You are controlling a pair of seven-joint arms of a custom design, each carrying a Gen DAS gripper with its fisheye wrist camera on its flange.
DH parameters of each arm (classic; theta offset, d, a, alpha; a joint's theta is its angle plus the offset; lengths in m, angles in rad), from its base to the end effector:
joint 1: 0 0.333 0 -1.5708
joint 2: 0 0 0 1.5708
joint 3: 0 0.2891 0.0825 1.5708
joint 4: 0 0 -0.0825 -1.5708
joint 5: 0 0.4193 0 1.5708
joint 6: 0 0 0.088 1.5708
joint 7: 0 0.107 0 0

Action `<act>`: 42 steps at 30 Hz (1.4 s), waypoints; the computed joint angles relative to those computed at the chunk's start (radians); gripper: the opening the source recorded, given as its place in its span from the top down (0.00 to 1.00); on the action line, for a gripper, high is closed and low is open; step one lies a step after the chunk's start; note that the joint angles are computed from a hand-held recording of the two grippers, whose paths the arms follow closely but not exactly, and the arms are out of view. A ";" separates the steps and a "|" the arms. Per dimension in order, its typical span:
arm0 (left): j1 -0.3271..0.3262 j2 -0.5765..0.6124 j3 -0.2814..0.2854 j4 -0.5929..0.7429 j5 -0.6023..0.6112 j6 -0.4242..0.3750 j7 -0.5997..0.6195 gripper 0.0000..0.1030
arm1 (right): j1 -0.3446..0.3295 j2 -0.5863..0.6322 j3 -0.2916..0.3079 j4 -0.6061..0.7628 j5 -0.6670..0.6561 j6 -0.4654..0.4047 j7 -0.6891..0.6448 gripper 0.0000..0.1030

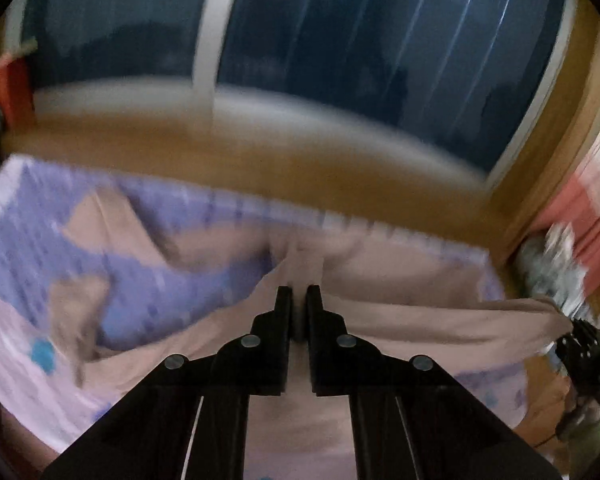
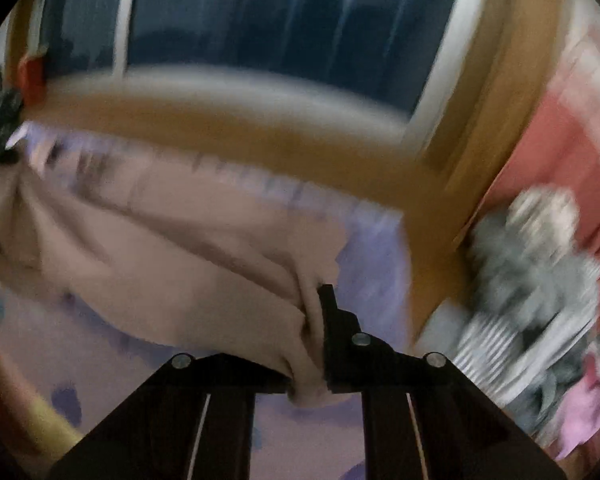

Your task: Fold clothes

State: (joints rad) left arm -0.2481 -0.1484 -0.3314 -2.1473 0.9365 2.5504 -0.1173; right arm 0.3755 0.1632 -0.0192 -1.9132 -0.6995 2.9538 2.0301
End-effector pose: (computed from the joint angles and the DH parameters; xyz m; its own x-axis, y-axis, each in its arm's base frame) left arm 0.4805 -0.3333 0.4768 0.2958 -0.9176 0.2656 -0.5578 -0.3917 -0.7317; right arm 0.6092 0.2730 0.4595 0.3798 -0.8888 0.2564 -0.4922 -0.4289 -0.7575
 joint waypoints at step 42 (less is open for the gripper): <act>-0.137 -0.439 0.041 -0.570 -0.679 0.020 0.399 0.79 | 0.028 -0.226 0.303 -0.350 0.309 -0.010 0.182 0.48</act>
